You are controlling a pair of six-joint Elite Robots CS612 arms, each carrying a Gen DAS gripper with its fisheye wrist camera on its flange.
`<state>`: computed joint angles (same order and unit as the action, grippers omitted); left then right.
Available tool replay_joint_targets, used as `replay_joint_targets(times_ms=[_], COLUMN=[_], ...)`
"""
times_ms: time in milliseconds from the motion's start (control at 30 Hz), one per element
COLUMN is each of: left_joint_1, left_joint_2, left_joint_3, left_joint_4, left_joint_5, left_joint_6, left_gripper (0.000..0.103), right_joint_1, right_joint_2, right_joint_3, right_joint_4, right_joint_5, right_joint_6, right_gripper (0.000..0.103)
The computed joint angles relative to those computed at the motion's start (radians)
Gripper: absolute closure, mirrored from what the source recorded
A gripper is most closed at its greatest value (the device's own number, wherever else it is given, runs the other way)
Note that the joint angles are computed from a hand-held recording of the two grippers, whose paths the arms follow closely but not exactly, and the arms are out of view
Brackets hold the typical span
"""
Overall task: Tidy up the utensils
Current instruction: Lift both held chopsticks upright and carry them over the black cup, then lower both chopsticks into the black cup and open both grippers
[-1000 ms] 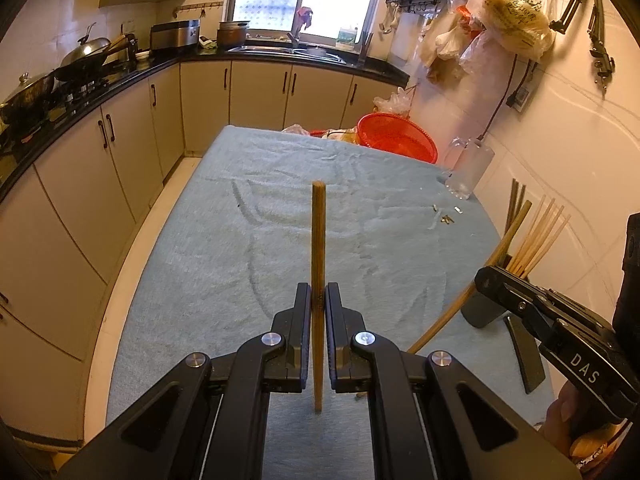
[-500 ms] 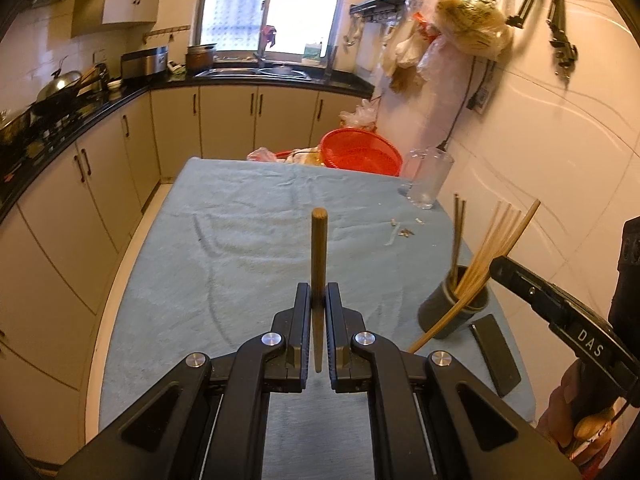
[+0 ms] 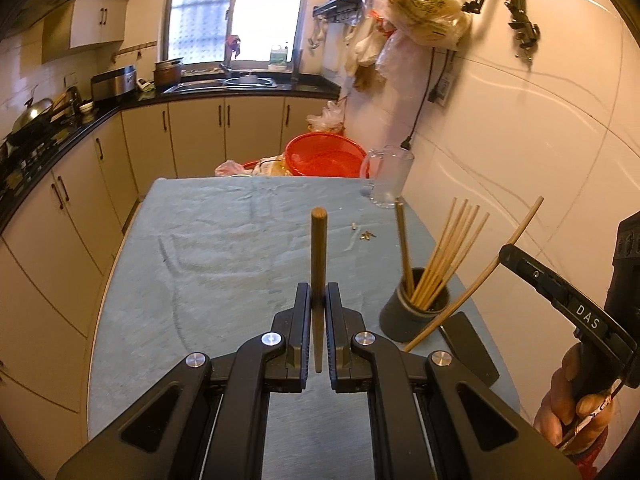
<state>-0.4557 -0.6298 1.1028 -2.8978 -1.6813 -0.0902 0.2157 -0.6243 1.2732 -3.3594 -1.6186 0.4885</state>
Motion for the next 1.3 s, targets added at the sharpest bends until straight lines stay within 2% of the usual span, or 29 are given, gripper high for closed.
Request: replay_joint_targets(times_ms=[767, 1300], left_joint_1=[-0.043, -0.065], left_joint_2=[0.002, 0.091], left_joint_3=[-0.077, -0.251], left_joint_4=[-0.003, 0.100], left_joint_5=[-0.067, -0.094], left_joint_6=[0.061, 0.052], left_gripper=[0.097, 0.097], right_joint_1=[-0.024, -0.047], right_joint_2=[-0.061, -0.054], right_joint_3=[0.092, 0.074], right_joint_4=[-0.110, -0.086], right_joint_5=[-0.079, -0.103], right_joint_6=[0.007, 0.014], right_gripper=[0.096, 0.096])
